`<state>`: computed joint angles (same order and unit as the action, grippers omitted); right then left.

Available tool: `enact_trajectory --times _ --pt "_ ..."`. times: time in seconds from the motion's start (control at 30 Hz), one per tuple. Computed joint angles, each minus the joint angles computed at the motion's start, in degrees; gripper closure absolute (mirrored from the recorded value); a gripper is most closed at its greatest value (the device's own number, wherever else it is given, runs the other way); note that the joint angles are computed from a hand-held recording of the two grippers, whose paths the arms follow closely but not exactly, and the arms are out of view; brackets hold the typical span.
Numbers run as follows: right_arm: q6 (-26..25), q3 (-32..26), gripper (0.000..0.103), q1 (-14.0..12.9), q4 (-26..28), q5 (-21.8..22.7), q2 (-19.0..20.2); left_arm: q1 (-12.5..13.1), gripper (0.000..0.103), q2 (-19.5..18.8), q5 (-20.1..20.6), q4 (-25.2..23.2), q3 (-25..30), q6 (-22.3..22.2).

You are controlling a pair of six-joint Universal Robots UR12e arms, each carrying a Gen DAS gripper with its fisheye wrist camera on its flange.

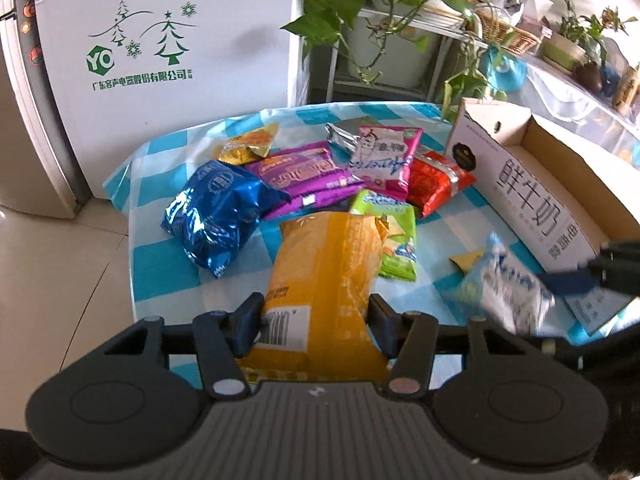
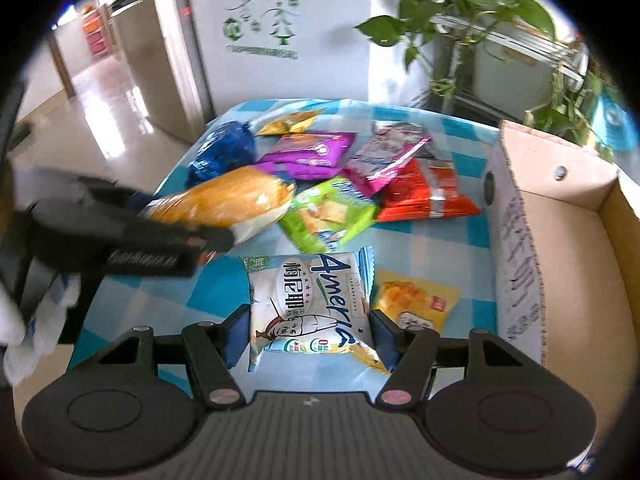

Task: Organize snacks
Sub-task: 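Lift both held bags and carry them toward the cardboard box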

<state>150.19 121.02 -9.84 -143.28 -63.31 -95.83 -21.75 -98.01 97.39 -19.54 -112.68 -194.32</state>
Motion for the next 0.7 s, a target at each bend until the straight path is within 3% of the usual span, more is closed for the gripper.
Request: enact_trajectory --times 0.2,0.7 --pt "4.33 -0.55 0.034 -0.79 -1.13 -1.4 0.24 -0.72 0.048 0.61 1.12 -0.31 -0.59 0.29" --pt "9.22 -0.86 0.034 -3.44 -5.08 4.39 -0.2 -1.93 0.048 1.6 2.49 1.39 0.09 -3.89"
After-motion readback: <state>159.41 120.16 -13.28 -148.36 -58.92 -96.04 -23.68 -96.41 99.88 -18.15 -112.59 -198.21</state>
